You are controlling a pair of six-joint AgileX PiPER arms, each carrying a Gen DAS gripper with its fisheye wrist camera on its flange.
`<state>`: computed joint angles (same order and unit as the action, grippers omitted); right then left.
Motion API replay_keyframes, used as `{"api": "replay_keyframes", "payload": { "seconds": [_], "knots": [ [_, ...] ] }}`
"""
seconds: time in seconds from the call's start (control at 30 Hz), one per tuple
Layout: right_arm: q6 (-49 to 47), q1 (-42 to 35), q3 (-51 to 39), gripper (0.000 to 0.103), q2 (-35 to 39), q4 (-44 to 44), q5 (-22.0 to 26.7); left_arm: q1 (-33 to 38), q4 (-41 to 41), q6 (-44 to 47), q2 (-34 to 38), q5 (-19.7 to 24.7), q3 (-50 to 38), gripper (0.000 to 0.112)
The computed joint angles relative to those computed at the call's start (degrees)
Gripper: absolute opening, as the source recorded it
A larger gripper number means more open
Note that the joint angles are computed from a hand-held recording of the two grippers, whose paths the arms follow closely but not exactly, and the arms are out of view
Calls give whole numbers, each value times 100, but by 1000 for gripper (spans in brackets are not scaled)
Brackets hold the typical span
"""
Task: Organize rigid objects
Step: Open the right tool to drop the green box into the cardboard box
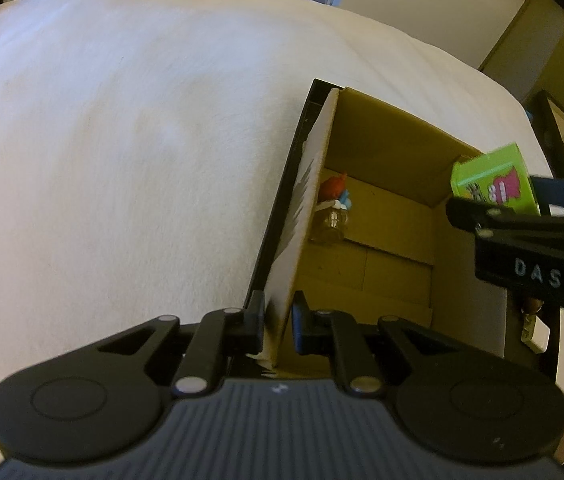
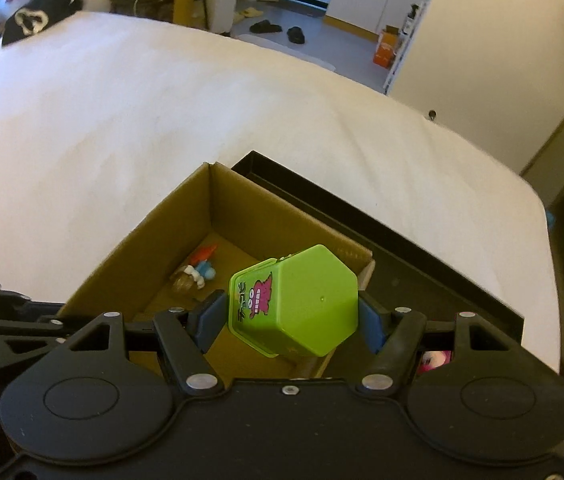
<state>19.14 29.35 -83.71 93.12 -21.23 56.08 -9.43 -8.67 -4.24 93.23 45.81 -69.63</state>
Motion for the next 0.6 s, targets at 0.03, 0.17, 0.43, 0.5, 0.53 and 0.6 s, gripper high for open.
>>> {"api": "replay_keyframes", "payload": {
  "seconds": [0.03,0.17,0.43,0.5,0.53,0.6],
  "knots": [
    [-64,-14,-16,67,14,-20,-19,-3,2,-4,4,2,-6,13],
    [-62,13,-14,68,19,-203,-165,14,-16,-16,25,36,-45,13],
    [70,35,311,73,-303,-379,-284,-95,183,-240,13,65,-69,14],
    [125,31,394,73,-391,-341,-276,-125,221,-277,17,70,-87,14],
    [145,31,435,73,-435,-331,-283,-135,234,-289,22,69,-98,13],
    [220,44,545,73,-570,-360,-277,-158,268,-338,37,72,-119,13]
  ]
}}
